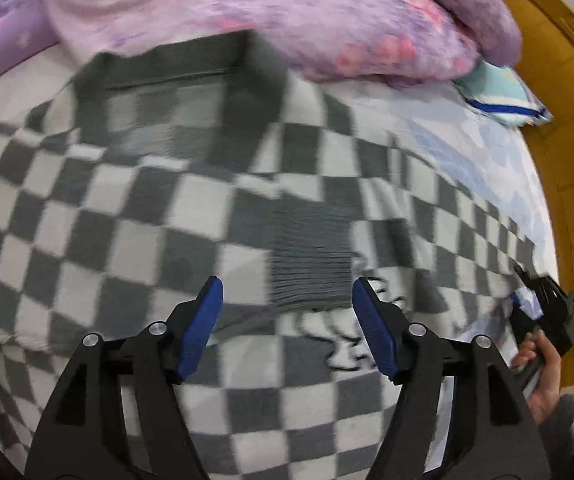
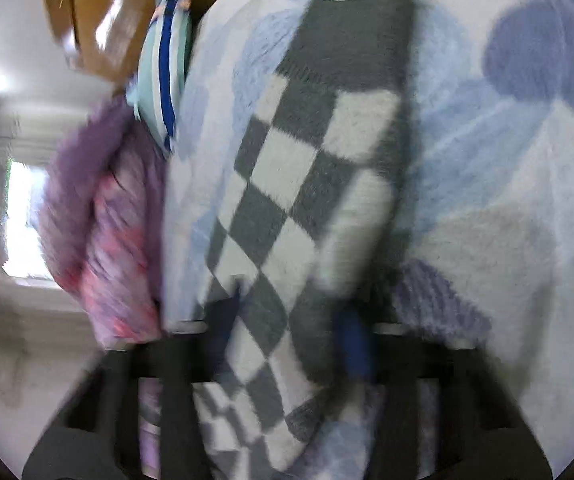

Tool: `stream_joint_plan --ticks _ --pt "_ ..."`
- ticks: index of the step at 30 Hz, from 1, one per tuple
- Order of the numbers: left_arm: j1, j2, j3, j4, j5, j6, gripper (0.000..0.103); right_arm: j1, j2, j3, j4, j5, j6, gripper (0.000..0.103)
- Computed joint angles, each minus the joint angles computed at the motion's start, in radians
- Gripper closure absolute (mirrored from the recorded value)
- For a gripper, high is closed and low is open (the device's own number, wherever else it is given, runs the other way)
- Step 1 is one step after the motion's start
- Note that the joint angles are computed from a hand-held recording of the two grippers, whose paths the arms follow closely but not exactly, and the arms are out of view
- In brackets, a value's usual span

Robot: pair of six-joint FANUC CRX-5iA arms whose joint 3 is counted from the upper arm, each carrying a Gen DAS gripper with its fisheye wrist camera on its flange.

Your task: Fold large clothes

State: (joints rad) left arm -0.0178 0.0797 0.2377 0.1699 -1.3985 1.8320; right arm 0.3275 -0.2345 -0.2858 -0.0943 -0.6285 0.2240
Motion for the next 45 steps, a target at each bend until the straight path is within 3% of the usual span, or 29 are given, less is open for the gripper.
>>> stream_joint_plan --ticks 3,5,8,10,12,17,19,21,22,27,32,37,41,42,43,44,45 --pt "0.035 -0.015 -0.007 -0.04 -0.038 0.009 0.034 0.092 0.05 0.12 0.177 -0.138 0.127 0.093" --pt "0.065 -0.032 -0.018 -0.049 -0.05 0.017 0.034 0.144 0.091 0.221 0.171 -0.168 0.285 0.093" --pt "0.117 -0.061 -0.031 -0.045 -0.055 0.02 0.034 0.252 0.174 0.401 0.075 -0.219 0.592 0.093" --pt "0.158 -0.088 -0.041 -0.038 -0.058 0.033 0.034 0.338 0.261 0.547 -0.049 -0.307 0.824 0.093" --pt "0.183 -0.108 -0.04 -0.051 -0.061 0.045 0.034 0.419 0.326 0.624 -0.103 -0.38 0.929 0.093" --pt "0.233 -0.141 -0.046 -0.072 -0.09 0.025 0.035 0.545 0.552 0.793 -0.116 -0.723 0.872 0.084" --pt "0.247 -0.148 -0.055 -0.063 -0.101 0.028 0.034 0.57 0.527 0.745 -0.076 -0.687 0.83 0.079" --pt "0.245 -0.148 -0.06 -0.051 -0.1 0.029 0.034 0.557 0.495 0.732 -0.11 -0.676 0.825 0.047" --pt "0.235 -0.144 -0.056 -0.051 -0.1 0.026 0.034 0.558 0.467 0.711 -0.101 -0.659 0.807 0.043" --pt "0.108 -0.103 -0.007 -0.071 -0.059 -0.016 0.034 0.565 0.3 0.541 0.09 -0.563 0.601 0.043" --pt "-0.074 0.004 0.095 -0.102 -0.006 -0.061 0.034 0.492 0.229 0.436 0.198 -0.585 0.451 0.043" --pt "-0.223 0.171 0.263 -0.193 -0.047 -0.092 0.034 0.426 0.178 0.367 0.167 -0.575 0.441 0.043" --pt "-0.286 0.292 0.376 -0.286 -0.149 -0.083 0.034 0.405 0.155 0.346 0.15 -0.574 0.447 0.042" --pt "-0.291 0.3 0.38 -0.305 -0.153 -0.078 0.044 0.402 0.148 0.343 0.145 -0.577 0.448 0.042" --pt "-0.285 0.285 0.354 -0.301 -0.122 -0.071 0.082 0.397 0.146 0.34 0.141 -0.579 0.448 0.042" --pt "-0.277 0.275 0.34 -0.297 -0.112 -0.069 0.094 0.397 0.138 0.329 0.143 -0.576 0.442 0.042" --pt "-0.256 0.249 0.311 -0.274 -0.082 -0.055 0.094 0.394 0.133 0.322 0.139 -0.57 0.437 0.042"
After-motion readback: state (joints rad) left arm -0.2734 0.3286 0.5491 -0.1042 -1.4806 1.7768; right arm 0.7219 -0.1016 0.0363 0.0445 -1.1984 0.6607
